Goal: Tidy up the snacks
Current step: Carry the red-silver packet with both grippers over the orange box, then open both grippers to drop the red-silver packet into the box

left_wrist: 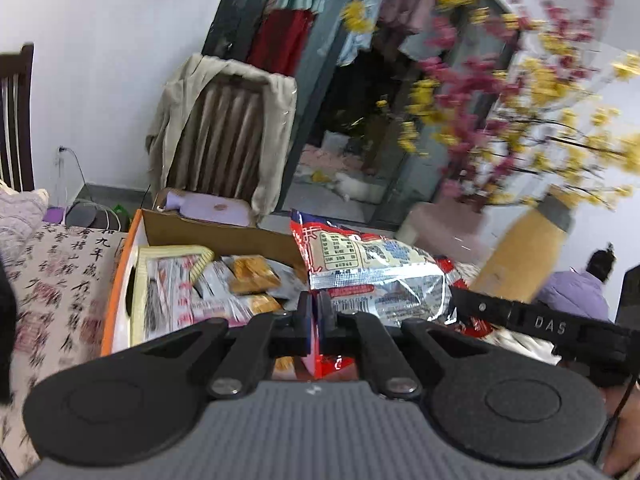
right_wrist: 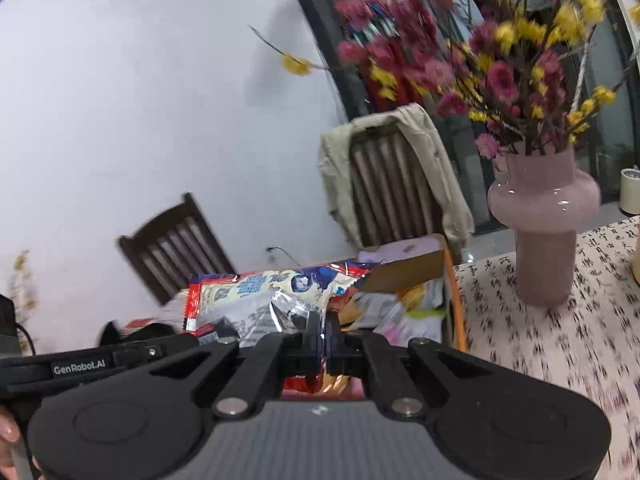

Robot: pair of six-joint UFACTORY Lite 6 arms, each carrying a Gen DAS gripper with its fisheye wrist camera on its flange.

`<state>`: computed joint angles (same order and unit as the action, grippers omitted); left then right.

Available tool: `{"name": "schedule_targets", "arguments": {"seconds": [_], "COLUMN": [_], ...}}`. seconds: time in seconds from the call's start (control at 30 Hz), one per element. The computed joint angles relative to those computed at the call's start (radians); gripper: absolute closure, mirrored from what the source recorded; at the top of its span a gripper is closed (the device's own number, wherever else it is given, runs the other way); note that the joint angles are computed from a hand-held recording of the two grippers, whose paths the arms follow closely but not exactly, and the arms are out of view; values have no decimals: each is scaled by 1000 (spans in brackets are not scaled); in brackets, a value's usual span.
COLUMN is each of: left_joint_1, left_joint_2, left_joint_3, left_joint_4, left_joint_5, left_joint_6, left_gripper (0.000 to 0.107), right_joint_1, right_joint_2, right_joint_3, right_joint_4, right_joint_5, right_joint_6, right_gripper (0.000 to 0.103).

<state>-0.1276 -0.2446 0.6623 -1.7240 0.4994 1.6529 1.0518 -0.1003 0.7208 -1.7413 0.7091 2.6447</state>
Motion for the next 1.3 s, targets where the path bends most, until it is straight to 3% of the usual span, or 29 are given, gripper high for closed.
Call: {"name": "schedule_targets", "arguments": {"seconds": [0.13, 0.27, 0.37, 0.47, 0.53, 0.63, 0.73, 0.8, 1.0, 1.13, 1.23, 1.3], "left_joint_1": [-17, -17, -32, -52, -65, -92, -97, -96, -105, -121, -142, -163], "left_joint_2": [339, 605, 687, 719, 725, 706, 675, 633, 410, 187, -2, -128], "left_joint_3": [222, 380, 410, 422, 417, 384, 374, 345, 201, 59, -41, -100], "left_joint_4": [-166, -260, -365, -472, -521, -664, -620, -620, -715, -831, -892, -963], "left_joint_5": [-35, -77, -103, -122, -129, -142, -159, -163, -223, -282, -351, -400], "left_joint_6": [186, 284, 403, 505, 552, 695, 658, 656, 760, 882, 929, 988], "left_gripper": [104, 104, 103, 103, 102, 100, 94, 85, 70, 53, 35, 21], "right_joint_1": [-222, -314, -336, -337, -353, -349, -329, -315, -219, -56, 94, 168], "right_joint_2": [242, 501, 618, 690, 698, 689, 642, 604, 446, 333, 293, 261], "right_joint_3": [152, 313, 385, 444, 439, 417, 380, 350, 256, 203, 203, 209], "right_joint_4": [-248, -413, -442, -356, -414, -421, -360, -319, -65, 147, 268, 325], "right_joint_5": [-152, -186, -209, -209, -217, -196, -178, -158, -75, 100, 278, 342], "right_joint_6": [136, 299, 332, 227, 301, 310, 269, 228, -21, -227, -343, -403], "right_gripper": [101, 100, 99, 96, 91, 90, 82, 75, 72, 59, 45, 40]}}
